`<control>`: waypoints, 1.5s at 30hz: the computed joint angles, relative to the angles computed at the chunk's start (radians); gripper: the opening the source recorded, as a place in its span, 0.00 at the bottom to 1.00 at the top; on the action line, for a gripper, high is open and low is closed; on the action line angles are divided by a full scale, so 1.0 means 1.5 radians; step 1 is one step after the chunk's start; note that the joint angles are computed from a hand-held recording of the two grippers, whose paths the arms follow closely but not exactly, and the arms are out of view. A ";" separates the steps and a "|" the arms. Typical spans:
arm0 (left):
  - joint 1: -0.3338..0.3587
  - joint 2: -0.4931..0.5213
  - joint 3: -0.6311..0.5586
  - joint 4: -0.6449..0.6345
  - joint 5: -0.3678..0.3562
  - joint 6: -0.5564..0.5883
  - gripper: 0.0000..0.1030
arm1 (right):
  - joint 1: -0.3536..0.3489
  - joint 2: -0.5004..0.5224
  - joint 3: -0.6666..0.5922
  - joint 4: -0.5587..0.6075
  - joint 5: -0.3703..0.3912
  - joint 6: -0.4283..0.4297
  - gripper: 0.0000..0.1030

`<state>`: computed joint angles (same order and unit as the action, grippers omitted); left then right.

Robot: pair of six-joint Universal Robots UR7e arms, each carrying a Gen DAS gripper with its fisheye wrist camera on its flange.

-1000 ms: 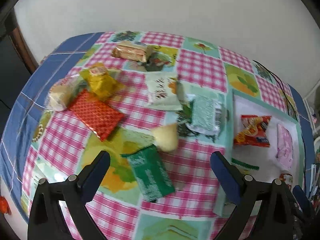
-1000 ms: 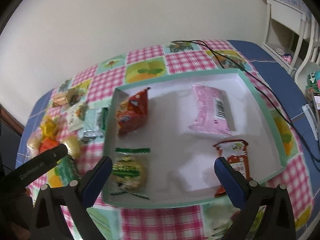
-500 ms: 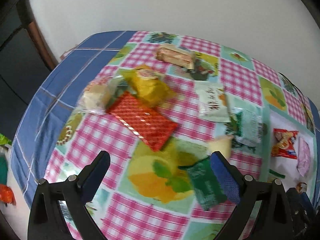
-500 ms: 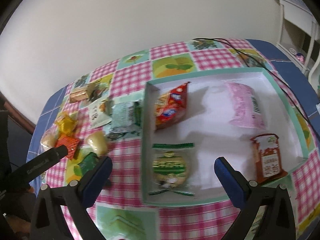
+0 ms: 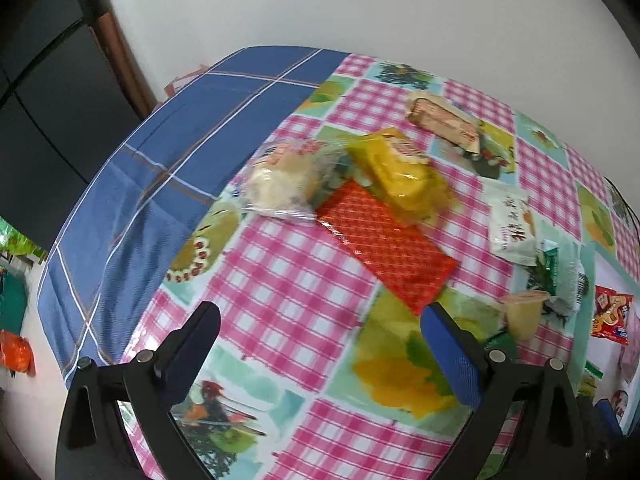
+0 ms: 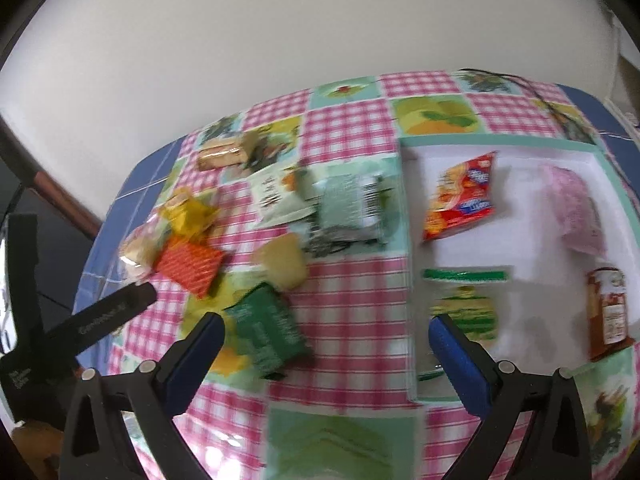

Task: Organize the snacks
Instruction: 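Withdraw both grippers from the tray toward the remaining snacks, then grasp the green box with the right gripper while the left grasps the red packet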

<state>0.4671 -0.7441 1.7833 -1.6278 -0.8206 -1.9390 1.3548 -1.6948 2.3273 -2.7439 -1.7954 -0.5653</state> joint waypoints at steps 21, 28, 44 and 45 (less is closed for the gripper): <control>0.030 -0.035 0.072 -0.110 -0.037 0.031 0.97 | 0.048 0.105 0.012 -0.027 -0.077 -0.017 1.00; 0.042 -0.037 0.076 -0.136 -0.034 0.054 0.97 | 0.054 0.151 0.004 -0.072 -0.126 -0.021 1.00; 0.078 -0.005 0.039 -0.164 0.011 0.089 0.97 | 0.059 0.213 -0.029 -0.148 -0.171 -0.047 0.73; 0.079 -0.003 0.036 -0.163 0.014 0.088 0.97 | 0.059 0.218 -0.033 -0.151 -0.171 -0.048 0.69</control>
<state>0.5855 -0.7492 1.8370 -1.8724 -0.7993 -1.8070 1.4429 -1.3681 2.2783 -2.9710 -2.0516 -0.6378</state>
